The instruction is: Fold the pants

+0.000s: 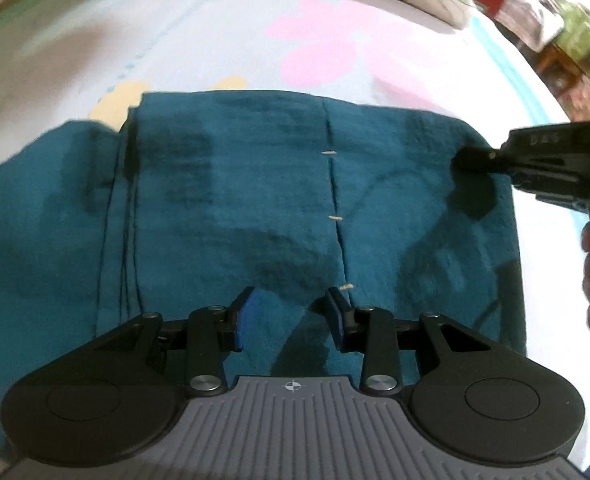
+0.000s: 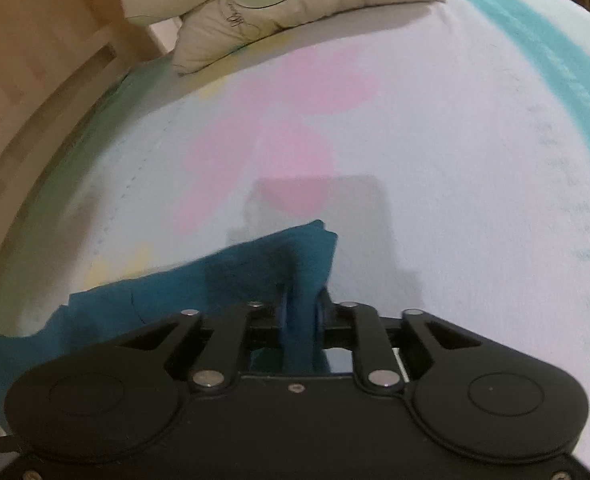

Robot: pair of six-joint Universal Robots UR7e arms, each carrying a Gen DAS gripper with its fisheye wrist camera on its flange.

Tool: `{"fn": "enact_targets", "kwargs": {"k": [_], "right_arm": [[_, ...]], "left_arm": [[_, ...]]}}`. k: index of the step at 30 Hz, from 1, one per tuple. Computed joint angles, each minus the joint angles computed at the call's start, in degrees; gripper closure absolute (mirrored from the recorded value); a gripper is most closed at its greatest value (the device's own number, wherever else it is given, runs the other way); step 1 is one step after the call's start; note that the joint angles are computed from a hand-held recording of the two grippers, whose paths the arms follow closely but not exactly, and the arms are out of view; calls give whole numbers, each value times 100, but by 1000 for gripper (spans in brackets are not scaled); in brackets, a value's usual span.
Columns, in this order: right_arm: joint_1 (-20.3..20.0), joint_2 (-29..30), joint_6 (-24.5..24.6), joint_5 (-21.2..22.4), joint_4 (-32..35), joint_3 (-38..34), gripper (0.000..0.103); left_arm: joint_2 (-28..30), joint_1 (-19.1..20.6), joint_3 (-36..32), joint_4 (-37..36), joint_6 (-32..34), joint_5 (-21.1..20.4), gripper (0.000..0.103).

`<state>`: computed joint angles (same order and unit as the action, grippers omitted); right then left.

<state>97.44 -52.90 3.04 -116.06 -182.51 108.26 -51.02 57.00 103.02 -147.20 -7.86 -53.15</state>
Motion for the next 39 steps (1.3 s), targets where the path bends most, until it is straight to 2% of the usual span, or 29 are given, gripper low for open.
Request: {"fn": "enact_targets", "kwargs": {"k": [2, 3, 7, 10, 15, 17, 18, 20, 21, 22, 25, 27, 29, 30, 31, 35, 39], "right_arm": [[-72, -295, 91, 265, -86, 331, 63], [-99, -491, 107, 339, 78, 479, 60], [-188, -1231, 50, 487, 1170, 891, 60], [-356, -1636, 221, 858, 1756, 1137, 60], [-620, -1681, 504, 1423, 2338, 1163, 60], [-777, -1631, 608, 1861, 2402, 1171, 60], [-758, -1566, 688, 1878, 2369, 1134, 60], [-722, -1483, 716, 1811, 2252, 1087, 61], [-649, -1470, 662, 1682, 2260, 1064, 81], [-541, -1495, 525, 1533, 2315, 1052, 88], [-13, -1550, -147, 834, 2338, 988, 91], [262, -1512, -193, 246, 2675, 834, 91], [291, -1389, 57, -79, 3050, 706, 90], [253, -1309, 165, -198, 3174, 671, 88], [245, -1217, 248, -304, 3233, 637, 81], [392, -1159, 523, -558, 2980, 613, 66], [713, -1234, 387, -1031, 2314, 731, 62]], "left_arm": [[-9, -11, 58, -81, 2, -10, 67], [-7, -5, 55, -94, -63, -20, 67], [-47, -14, -28, 28, -450, -94, 68], [-127, 53, -19, 43, -626, -226, 68], [-372, 153, 103, 109, -701, -406, 68], [-486, 191, 181, 114, -647, -438, 68], [-509, 193, 200, 114, -636, -441, 68], [-544, 195, 234, 104, -643, -449, 68], [-567, 208, 241, 107, -659, -464, 68], [-572, 202, 243, 110, -697, -481, 67], [-575, 236, 180, 171, -793, -580, 68], [-568, 247, 161, 216, -844, -630, 68], [-559, 212, 171, 251, -774, -544, 68], [-562, 186, 180, 278, -695, -497, 67], [-568, 166, 175, 331, -636, -485, 67], [-712, 221, -90, 996, -796, -870, 68], [-1068, 286, -204, 1076, -852, -1270, 67]]}}
